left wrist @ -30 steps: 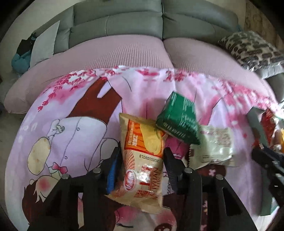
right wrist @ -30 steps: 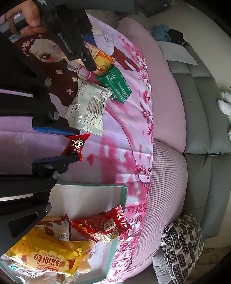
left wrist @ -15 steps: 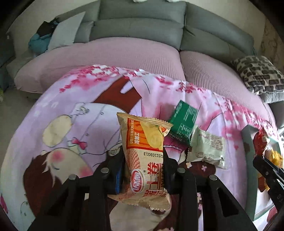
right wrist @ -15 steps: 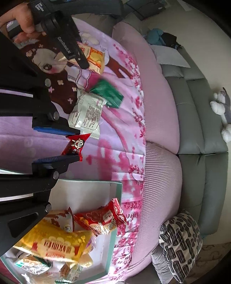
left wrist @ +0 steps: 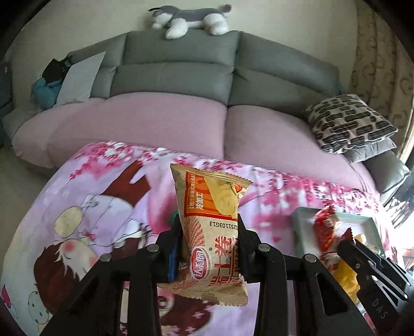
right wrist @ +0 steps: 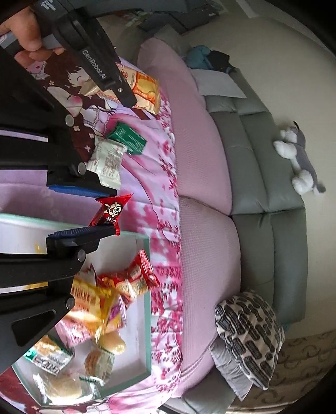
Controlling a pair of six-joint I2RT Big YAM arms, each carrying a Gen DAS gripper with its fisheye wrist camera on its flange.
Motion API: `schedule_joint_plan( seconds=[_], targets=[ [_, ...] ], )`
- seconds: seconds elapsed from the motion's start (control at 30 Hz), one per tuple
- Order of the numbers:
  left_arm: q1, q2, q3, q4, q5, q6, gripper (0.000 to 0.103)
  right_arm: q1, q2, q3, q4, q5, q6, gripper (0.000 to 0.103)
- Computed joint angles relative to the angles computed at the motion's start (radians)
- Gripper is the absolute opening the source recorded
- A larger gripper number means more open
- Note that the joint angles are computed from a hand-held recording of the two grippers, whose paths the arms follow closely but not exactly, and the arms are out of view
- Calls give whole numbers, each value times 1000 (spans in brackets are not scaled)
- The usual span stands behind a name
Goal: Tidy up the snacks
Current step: 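Lift and carry Swiss-roll pack with left tool while right tool carries candy to tray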
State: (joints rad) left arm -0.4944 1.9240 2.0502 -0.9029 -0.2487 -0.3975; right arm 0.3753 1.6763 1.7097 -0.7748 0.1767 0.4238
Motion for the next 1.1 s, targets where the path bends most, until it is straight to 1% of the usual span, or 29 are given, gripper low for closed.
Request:
schedule_joint_plan(
  seconds=[0.13, 0.27, 0.47, 0.6, 0.73, 0.87, 1.1],
  targets=[
    [-24, 25, 43, -7, 9, 9, 37, -26, -27, -33, 12, -4, 24, 23],
    [-52, 45, 70, 5, 22, 17, 37, -57, -64, -76, 26, 6, 45, 23],
    [-101, 68, 112, 8, 51, 72, 37, -112, -123, -141, 28, 35, 82, 23],
    [-121, 99, 155, -12, 64, 91, 37, -147, -155, -177, 20, 49, 110, 23],
    [-135, 151, 222, -66, 76, 92, 37, -172, -167, -197, 10, 48, 132, 23],
    [-151, 194, 275, -107, 86, 114, 37, -186, -167, -205, 5, 40, 140, 23],
    [-156, 228, 315, -144, 87, 114, 37, -200, -163, -215, -1, 21, 146, 23]
  ],
)
